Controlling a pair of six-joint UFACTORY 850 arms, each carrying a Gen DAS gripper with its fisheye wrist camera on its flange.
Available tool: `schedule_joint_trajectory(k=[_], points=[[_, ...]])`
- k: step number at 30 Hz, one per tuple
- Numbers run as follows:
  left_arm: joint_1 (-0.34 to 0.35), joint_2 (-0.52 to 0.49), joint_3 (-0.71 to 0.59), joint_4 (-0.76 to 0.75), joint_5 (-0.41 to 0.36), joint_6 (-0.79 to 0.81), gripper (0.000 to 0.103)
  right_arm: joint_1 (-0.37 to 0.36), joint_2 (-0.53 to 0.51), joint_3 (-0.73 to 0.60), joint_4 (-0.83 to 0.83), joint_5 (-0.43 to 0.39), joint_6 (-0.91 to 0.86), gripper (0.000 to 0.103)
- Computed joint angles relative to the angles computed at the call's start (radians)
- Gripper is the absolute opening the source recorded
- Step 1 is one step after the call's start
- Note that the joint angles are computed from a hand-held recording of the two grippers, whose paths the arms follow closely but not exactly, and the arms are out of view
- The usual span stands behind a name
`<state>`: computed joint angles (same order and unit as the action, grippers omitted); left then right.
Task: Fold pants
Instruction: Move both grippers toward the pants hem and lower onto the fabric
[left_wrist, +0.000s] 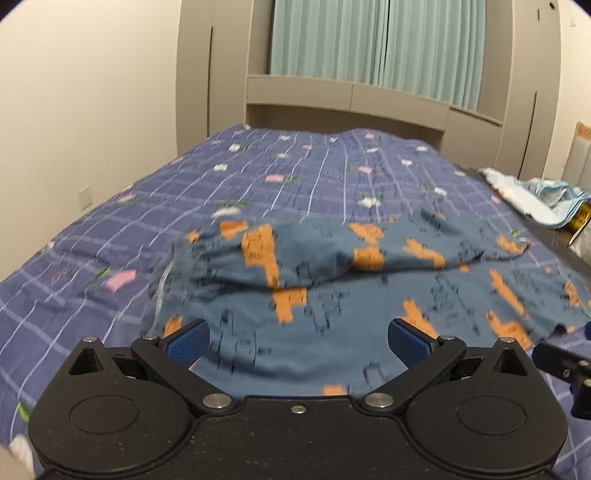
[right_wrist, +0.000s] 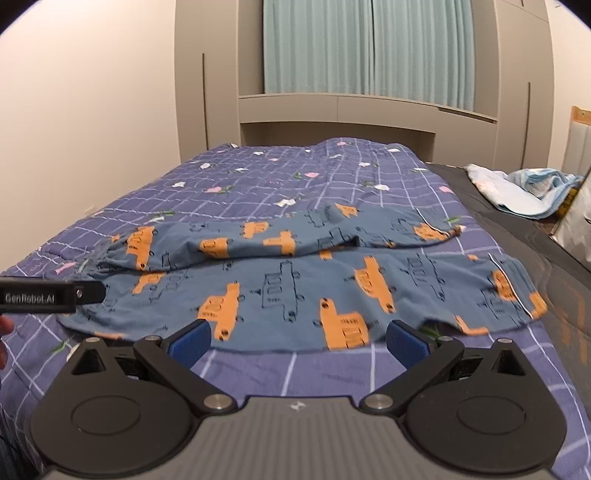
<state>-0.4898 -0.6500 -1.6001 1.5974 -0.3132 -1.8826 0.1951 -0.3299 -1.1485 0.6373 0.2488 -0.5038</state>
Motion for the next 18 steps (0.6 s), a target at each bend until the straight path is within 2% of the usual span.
schedule_joint_trajectory(k=[3,5,7,11,13,18], points=[[0.011,-0.029,-0.052,-0.011,0.009,0.031,0.103,-0.013,-0.026,-0.035,-0.154,-0.005,0.136,0.103],[0.017,-0.055,-0.093,-0.032,0.009,0.080,0.103,-0.022,-0.049,-0.069,-0.200,-0.021,0.163,0.103],[0.025,-0.083,-0.140,-0.101,0.019,0.166,0.103,-0.031,-0.075,-0.109,-0.208,-0.043,0.154,0.103],[0.055,-0.132,-0.223,-0.264,0.095,0.311,0.102,-0.046,-0.131,-0.194,-0.204,-0.093,0.120,0.103],[0.065,-0.163,-0.274,-0.382,0.105,0.433,0.103,-0.053,-0.160,-0.238,-0.223,-0.114,0.126,0.103],[0.090,-0.238,-0.388,-0.619,0.133,0.679,0.103,-0.073,-0.236,-0.348,-0.516,-0.168,0.423,0.103]])
